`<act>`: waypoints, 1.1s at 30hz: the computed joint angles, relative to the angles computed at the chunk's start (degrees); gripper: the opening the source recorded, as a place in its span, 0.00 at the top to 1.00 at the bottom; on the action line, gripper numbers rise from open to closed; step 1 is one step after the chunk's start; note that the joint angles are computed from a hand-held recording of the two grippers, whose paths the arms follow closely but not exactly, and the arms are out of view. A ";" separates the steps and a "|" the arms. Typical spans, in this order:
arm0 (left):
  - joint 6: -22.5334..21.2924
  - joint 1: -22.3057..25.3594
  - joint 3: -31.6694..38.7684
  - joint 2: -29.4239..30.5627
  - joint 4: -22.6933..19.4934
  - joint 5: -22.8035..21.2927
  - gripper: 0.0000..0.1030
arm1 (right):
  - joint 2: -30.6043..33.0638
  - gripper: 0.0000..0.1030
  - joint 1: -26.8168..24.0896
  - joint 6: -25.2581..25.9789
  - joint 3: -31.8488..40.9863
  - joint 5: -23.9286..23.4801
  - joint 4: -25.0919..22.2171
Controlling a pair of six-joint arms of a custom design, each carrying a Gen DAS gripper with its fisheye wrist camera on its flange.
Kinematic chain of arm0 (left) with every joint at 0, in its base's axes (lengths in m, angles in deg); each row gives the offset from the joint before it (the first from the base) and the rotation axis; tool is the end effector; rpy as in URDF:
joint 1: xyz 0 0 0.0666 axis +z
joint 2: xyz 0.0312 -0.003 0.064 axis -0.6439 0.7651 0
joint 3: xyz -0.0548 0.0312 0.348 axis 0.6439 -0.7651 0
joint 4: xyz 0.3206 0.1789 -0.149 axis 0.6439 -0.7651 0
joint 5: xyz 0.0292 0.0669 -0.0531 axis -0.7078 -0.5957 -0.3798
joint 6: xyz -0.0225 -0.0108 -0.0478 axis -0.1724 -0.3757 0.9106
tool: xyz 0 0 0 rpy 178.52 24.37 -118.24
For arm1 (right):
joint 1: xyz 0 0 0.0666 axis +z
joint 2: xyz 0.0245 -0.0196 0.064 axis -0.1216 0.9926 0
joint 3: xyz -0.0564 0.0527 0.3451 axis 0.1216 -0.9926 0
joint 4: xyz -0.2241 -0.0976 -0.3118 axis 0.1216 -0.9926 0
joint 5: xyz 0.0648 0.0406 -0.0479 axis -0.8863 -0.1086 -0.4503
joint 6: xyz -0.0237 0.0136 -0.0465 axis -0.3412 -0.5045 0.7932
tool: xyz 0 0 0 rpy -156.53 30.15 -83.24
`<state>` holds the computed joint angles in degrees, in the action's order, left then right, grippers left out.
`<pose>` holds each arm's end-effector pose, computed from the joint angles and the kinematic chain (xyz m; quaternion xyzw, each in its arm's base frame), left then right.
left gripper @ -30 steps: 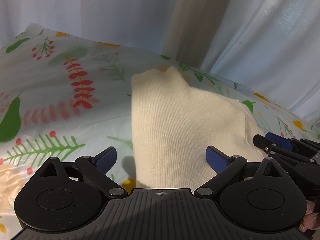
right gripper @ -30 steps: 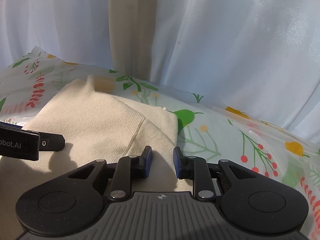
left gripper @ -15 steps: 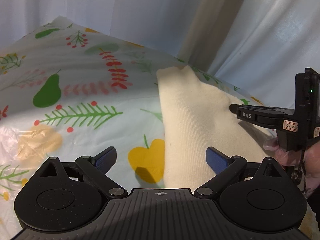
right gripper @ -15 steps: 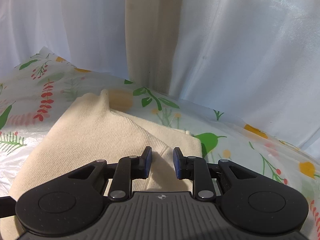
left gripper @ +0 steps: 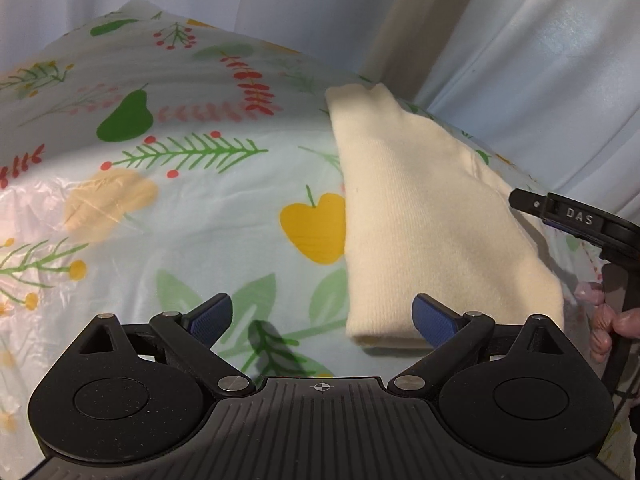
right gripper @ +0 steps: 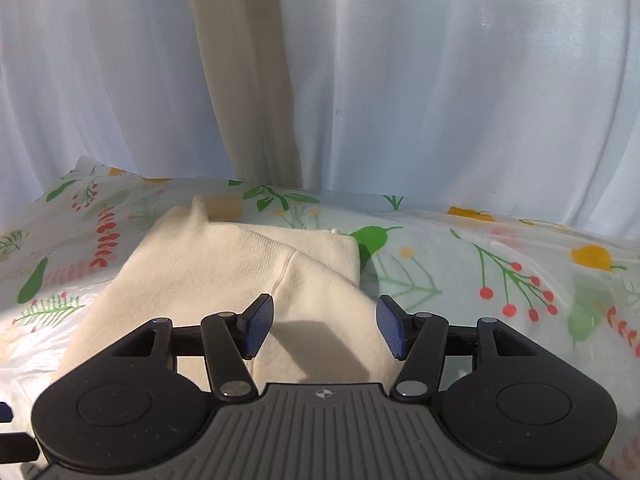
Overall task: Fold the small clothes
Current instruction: 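Open the right gripper and pull both grippers back from the sweater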
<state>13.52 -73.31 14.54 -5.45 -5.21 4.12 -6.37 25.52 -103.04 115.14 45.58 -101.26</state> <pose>0.3554 -0.2289 0.3708 -0.0191 0.9467 -0.1330 0.2928 0.3448 0.2059 0.3576 0.0141 0.9075 0.0666 0.4144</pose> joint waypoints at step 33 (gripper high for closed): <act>0.23 -9.20 1.44 -3.75 -12.15 -5.95 0.00 | -9.71 0.04 25.62 -32.73 2.29 13.10 -39.41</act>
